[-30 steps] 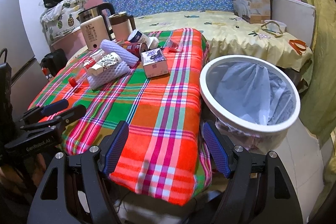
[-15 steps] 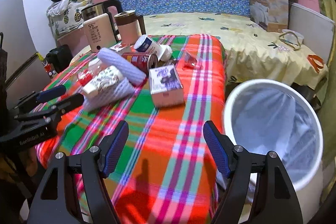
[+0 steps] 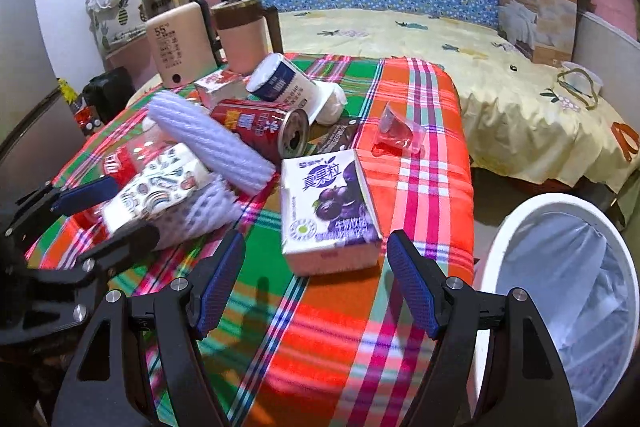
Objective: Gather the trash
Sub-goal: 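Reach the right gripper to the purple milk carton and grasp it while the left gripper approaches the paper cup, then grasp the patterned paper cup with the left gripper and lift it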
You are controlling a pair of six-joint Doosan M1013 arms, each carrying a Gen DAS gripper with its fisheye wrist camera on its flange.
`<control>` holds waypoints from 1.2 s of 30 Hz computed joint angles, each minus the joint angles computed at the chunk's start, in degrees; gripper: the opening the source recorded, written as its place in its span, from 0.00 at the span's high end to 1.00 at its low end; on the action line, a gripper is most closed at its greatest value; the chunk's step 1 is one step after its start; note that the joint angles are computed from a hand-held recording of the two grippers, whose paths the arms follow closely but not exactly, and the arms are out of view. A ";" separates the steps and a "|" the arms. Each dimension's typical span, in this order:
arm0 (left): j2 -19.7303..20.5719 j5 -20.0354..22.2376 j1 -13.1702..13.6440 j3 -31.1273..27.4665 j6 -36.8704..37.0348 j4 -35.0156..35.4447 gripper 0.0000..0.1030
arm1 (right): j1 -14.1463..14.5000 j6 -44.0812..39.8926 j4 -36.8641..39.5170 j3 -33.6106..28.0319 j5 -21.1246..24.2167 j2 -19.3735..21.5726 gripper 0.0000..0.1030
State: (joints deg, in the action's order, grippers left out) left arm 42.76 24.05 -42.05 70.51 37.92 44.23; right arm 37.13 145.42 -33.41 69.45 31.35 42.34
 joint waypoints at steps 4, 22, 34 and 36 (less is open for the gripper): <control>0.47 0.62 0.08 -0.63 -0.45 0.59 0.46 | -0.46 -2.11 3.32 -1.17 0.99 0.60 0.44; -1.97 0.10 0.02 2.01 -13.86 11.58 0.78 | -0.20 12.48 -6.59 6.92 -6.14 -4.33 0.45; -2.65 2.27 -0.47 2.98 -15.85 14.54 0.86 | -0.05 17.64 -10.67 8.98 -7.41 -5.44 0.45; -3.03 0.74 -0.36 3.71 -14.94 13.89 0.53 | -0.08 18.08 -10.97 9.00 -7.49 -5.44 0.45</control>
